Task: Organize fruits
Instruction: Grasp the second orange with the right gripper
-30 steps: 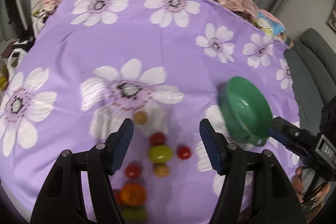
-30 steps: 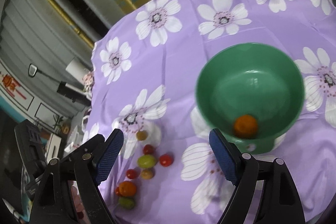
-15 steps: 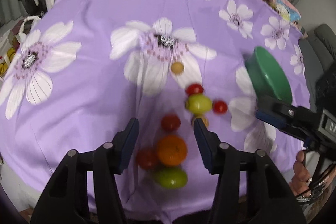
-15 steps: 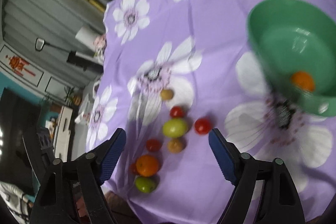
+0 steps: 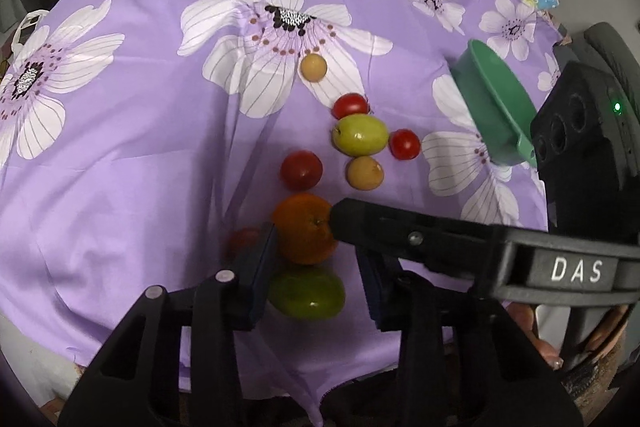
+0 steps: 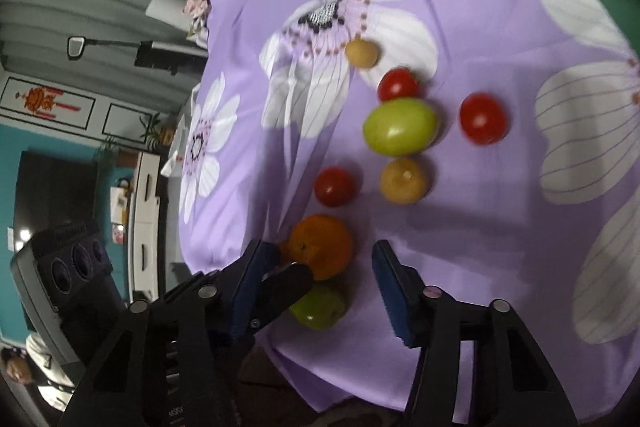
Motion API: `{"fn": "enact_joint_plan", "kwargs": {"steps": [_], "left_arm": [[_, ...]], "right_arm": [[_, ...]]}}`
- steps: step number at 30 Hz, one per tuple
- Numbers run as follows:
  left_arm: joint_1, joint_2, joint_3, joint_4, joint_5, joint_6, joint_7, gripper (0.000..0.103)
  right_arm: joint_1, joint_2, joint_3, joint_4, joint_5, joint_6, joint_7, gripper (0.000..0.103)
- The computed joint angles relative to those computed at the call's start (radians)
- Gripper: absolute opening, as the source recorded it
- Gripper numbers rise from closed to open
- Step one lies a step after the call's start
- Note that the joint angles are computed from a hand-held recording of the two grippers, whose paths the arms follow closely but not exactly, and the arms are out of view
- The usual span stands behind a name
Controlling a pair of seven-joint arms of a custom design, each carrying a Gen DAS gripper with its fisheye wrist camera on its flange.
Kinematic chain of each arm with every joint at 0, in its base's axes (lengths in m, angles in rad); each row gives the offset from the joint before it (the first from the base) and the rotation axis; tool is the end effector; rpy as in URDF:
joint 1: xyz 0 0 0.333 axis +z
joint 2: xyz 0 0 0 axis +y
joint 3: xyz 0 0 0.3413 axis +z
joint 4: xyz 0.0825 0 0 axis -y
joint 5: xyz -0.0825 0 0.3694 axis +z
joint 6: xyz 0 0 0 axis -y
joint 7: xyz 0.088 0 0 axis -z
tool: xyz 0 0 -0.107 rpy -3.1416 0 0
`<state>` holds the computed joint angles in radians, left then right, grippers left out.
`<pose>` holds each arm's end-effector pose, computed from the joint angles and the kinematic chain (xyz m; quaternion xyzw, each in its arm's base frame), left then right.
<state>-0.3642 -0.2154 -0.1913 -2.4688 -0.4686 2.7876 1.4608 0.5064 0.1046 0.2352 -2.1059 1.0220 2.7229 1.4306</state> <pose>0.4117 -0.2352 0.4629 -0.6591 0.6966 -0.2832 0.0098 0.4524 0.3670 0.4461 -0.6602 0.6455 0.1783 0.3400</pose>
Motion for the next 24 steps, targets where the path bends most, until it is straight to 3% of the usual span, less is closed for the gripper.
{"fn": "enact_joint_plan", "kwargs": {"steps": [6,24], "left_arm": [[0.009,0.012,-0.007,0.006,0.037,-0.003,-0.018,0.037],[0.041,0.061,-0.03,0.057,0.135,-0.059,-0.097,0.042]], "right_arm": [[-0.005,0.012,0.003,0.01,0.051,-0.026,-0.029,0.052],[-0.018,0.068,0.008,0.06,-0.074,-0.046,0.085,0.052]]}}
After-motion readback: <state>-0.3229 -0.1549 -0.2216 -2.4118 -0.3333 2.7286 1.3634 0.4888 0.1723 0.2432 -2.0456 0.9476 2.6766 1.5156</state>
